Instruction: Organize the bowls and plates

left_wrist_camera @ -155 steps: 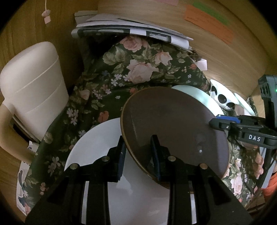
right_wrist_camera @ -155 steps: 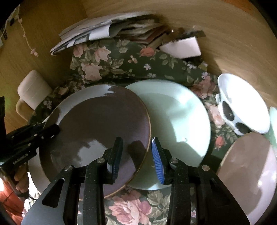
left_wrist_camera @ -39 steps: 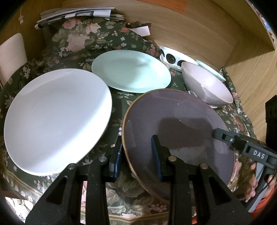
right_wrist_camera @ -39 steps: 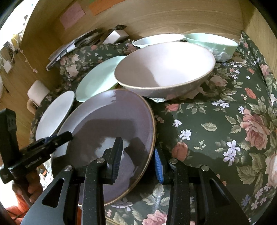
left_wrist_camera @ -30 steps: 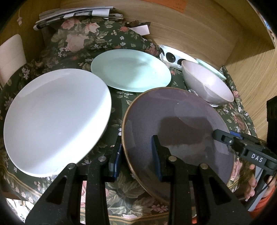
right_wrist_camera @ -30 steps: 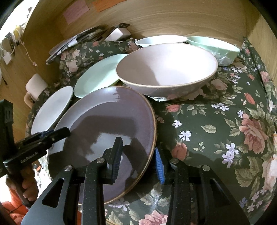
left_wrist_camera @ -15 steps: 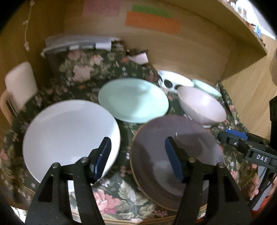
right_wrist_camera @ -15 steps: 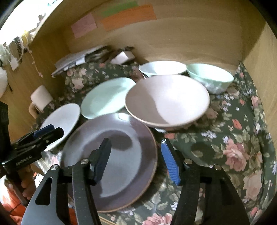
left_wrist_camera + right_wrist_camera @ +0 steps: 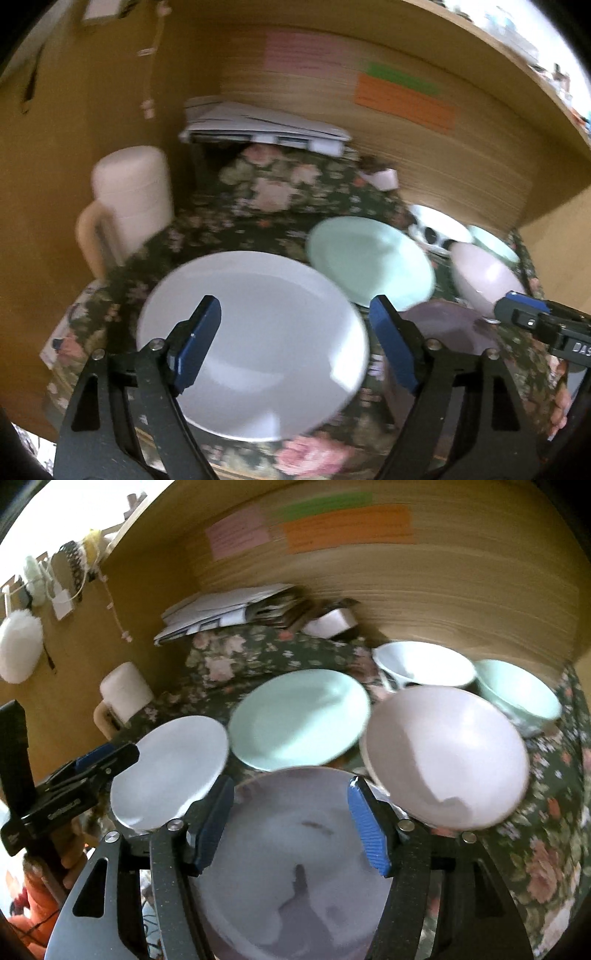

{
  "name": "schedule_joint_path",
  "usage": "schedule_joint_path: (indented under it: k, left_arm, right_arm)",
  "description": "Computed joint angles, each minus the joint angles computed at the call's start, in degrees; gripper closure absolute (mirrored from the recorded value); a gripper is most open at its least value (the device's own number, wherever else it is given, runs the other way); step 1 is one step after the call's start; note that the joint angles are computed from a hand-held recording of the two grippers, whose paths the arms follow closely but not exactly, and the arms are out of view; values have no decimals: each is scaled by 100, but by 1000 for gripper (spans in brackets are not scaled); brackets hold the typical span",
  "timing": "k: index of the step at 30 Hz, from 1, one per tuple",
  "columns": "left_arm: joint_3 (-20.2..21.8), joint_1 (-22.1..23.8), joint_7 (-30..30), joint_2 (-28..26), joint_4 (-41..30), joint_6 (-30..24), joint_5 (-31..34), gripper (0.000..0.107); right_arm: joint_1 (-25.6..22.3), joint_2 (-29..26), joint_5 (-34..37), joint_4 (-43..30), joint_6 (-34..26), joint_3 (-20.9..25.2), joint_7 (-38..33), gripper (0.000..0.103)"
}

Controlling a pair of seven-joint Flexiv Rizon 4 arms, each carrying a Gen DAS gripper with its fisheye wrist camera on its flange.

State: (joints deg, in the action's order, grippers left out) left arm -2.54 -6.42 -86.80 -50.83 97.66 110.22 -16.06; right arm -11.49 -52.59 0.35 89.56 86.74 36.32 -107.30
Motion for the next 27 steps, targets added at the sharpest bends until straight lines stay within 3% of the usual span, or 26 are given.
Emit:
schedule_joint_path:
  k: [4, 8, 13, 18, 21, 27]
  left_arm:
    - [249, -37, -99, -35, -7, -197, -285, 22]
    - [121, 235, -263, -62, 32, -320, -320, 22]
    - [-105, 632, -497, -86, 90, -412, -251, 22]
    - [-70, 735, -494, -86, 128, -577, -96, 22]
    - [-147, 842, -413, -85, 145, -638, 42, 26]
    - [-507, 1186, -230, -88, 154, -834, 269, 42]
  right_arm:
    - [135, -106, -69, -193, -236, 54, -96, 42]
    - [314, -231, 23, -507, -676, 79, -289, 42]
    - [740, -327, 135, -911, -1159, -194, -464, 42]
    - [1112, -415, 265, -1305, -1692, -496, -585, 42]
    - [1346, -480, 332, -1563, -2035, -725, -607, 43]
    - [1661, -594, 619, -2020, -2673, -1056, -638, 55]
